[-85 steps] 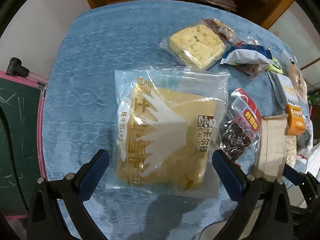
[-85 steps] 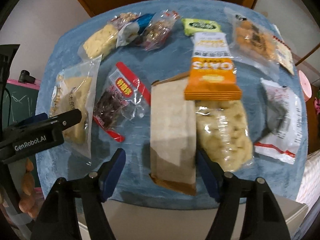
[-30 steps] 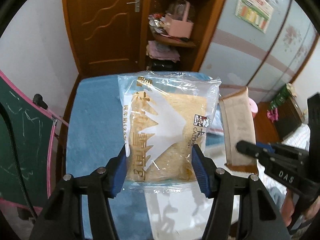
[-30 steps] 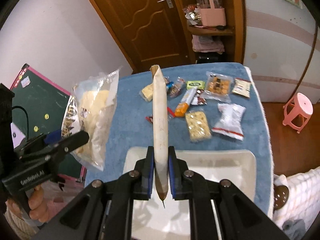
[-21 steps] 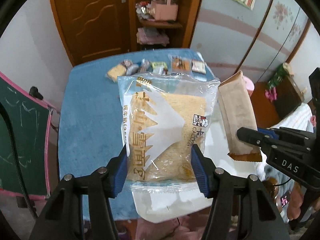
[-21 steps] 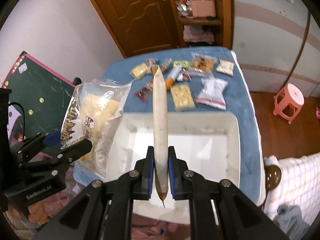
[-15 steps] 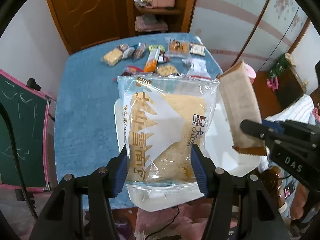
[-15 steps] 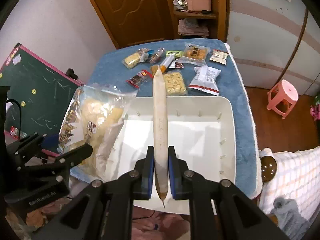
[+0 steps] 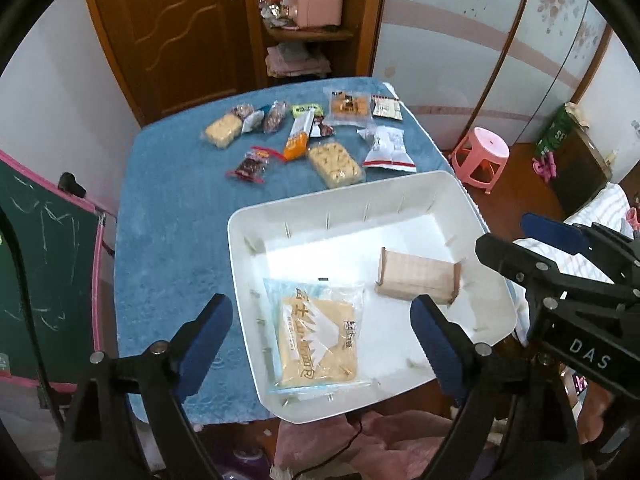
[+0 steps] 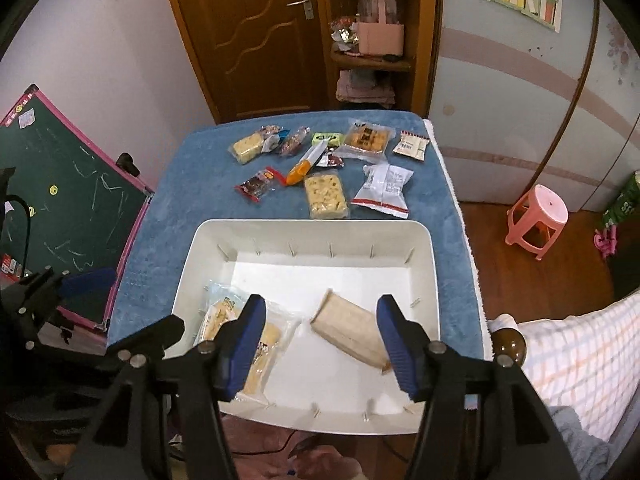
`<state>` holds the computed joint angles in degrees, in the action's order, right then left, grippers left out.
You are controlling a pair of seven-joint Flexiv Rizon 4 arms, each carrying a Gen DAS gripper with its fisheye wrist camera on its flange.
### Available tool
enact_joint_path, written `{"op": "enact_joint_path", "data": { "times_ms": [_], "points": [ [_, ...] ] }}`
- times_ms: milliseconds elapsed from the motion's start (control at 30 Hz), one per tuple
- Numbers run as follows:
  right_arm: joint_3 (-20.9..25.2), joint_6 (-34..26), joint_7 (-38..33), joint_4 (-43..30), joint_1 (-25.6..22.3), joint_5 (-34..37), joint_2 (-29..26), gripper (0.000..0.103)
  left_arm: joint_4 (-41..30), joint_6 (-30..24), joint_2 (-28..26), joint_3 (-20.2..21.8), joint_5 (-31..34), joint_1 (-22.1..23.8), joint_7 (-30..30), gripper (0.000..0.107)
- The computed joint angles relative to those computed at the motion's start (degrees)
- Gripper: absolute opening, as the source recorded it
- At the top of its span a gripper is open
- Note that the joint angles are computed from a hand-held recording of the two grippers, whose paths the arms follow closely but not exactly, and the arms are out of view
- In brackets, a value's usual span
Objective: Organize snacks
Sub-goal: 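Withdraw both open tools from the tray toward the snacks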
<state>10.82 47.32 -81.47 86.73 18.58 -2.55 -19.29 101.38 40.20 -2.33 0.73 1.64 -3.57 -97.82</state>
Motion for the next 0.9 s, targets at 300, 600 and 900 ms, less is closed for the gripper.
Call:
{"op": "enact_joint_path", "data": {
  "times_ms": [300, 600, 900],
  "points": [
    [0.2, 2.8, -0.8, 1.8, -0.8, 0.8, 1.3, 0.059, -0.6, 0.4, 0.6, -0.3, 2.4, -0.6, -2.6, 0.09],
    [0.6, 4.4, -3.9, 2.5, -2.0, 2.7, 2.4, 0.058, -0.7, 2.6, 2.2, -0.9, 7.0, -1.3, -8.1, 0.09],
    [1.0, 6.1, -7.5, 1.4, -3.4, 5.6, 3.1, 0.058, -2.3, 6.0, 3.7, -1.6, 14.7, -1.5, -16.4, 0.09]
  ]
}}
